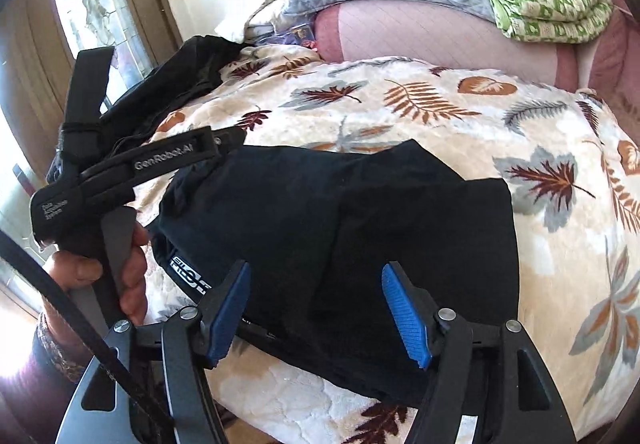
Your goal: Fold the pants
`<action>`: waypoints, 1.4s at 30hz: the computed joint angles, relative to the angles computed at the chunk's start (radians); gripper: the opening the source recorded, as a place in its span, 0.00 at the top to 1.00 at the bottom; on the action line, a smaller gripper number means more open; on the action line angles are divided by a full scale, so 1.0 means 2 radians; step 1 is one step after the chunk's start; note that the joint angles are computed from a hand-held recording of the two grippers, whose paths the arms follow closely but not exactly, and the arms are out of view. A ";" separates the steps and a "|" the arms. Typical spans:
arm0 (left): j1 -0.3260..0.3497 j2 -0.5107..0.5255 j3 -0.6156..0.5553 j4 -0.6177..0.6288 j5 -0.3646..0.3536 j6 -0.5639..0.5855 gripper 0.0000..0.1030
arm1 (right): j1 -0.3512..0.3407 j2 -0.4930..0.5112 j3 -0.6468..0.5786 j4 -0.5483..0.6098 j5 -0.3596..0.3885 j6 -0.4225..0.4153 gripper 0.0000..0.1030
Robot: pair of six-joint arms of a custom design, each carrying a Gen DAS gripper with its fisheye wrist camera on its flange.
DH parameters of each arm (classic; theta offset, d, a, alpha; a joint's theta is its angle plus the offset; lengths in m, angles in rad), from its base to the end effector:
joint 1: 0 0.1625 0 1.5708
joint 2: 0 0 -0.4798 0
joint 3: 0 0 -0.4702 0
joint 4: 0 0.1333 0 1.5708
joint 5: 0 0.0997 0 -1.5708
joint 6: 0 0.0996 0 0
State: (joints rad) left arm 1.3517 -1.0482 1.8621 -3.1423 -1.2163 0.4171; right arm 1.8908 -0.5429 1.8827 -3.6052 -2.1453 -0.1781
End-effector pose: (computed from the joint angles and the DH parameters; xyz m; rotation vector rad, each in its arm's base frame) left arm 0.0119 -0.7188 0.2371 0.6268 2.4866 -0.9678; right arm 0.2792 -0.5907 -0.0478 0.3521 -2.4536 0.9415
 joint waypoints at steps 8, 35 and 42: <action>0.001 0.000 -0.001 0.001 -0.002 0.001 0.23 | 0.001 0.004 -0.001 -0.012 -0.007 -0.003 0.29; 0.002 -0.002 0.000 0.000 -0.003 0.004 0.23 | -0.002 0.005 -0.004 0.010 -0.011 0.011 0.27; 0.020 -0.006 -0.027 -0.051 0.042 -0.028 0.23 | 0.000 0.000 -0.008 0.021 -0.006 0.009 0.27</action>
